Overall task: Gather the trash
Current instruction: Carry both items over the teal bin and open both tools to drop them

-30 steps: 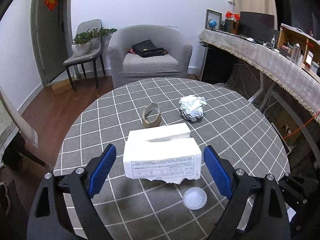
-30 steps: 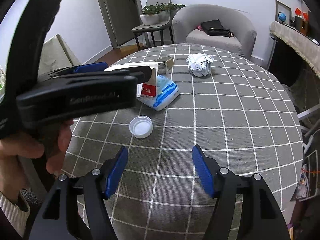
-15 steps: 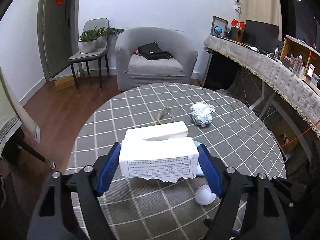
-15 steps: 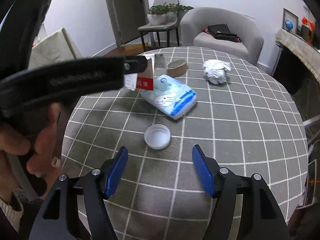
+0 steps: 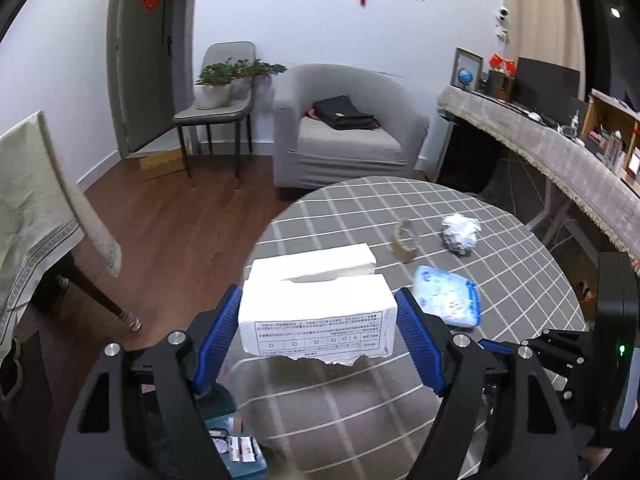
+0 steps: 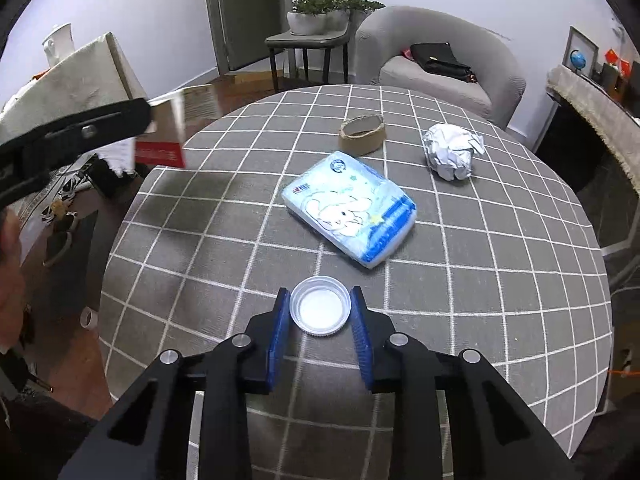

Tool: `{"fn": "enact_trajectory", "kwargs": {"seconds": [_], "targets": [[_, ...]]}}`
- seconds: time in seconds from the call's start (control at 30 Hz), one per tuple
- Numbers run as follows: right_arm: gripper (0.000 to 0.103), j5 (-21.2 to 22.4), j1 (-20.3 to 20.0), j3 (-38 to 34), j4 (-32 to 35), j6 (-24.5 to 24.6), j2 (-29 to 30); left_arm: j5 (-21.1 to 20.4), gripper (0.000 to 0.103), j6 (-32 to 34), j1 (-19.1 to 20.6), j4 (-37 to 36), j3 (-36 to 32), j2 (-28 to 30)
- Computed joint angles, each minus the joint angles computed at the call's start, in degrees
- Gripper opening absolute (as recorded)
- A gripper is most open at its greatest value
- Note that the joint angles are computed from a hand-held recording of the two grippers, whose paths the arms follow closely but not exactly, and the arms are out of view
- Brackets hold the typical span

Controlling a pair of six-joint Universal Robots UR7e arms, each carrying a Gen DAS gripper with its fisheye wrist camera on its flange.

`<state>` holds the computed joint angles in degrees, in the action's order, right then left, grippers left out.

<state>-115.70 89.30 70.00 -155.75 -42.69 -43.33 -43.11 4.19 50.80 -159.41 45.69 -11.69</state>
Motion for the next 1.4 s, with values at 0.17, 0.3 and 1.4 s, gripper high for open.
{"fn": "enact_trajectory", "kwargs": {"seconds": [0.17, 0.3, 1.4], "targets": [[0.03, 1.38, 1.12, 0.32, 0.06, 0.44, -0.15, 1.76, 0.079, -1.04, 0.61, -2.04, 5.3, -3.6], [0.03, 2.35, 2.33, -0.06, 0.86, 0.9, 0.34, 3.14, 0.079, -1.85, 1.2, -3.11, 9.22, -6.3], [0.03, 8.38, 10.21, -6.09, 8.19, 1.76, 9.7, 3.25, 0.079, -22.61, 11.46, 15.31, 30.44, -19.52]]}}
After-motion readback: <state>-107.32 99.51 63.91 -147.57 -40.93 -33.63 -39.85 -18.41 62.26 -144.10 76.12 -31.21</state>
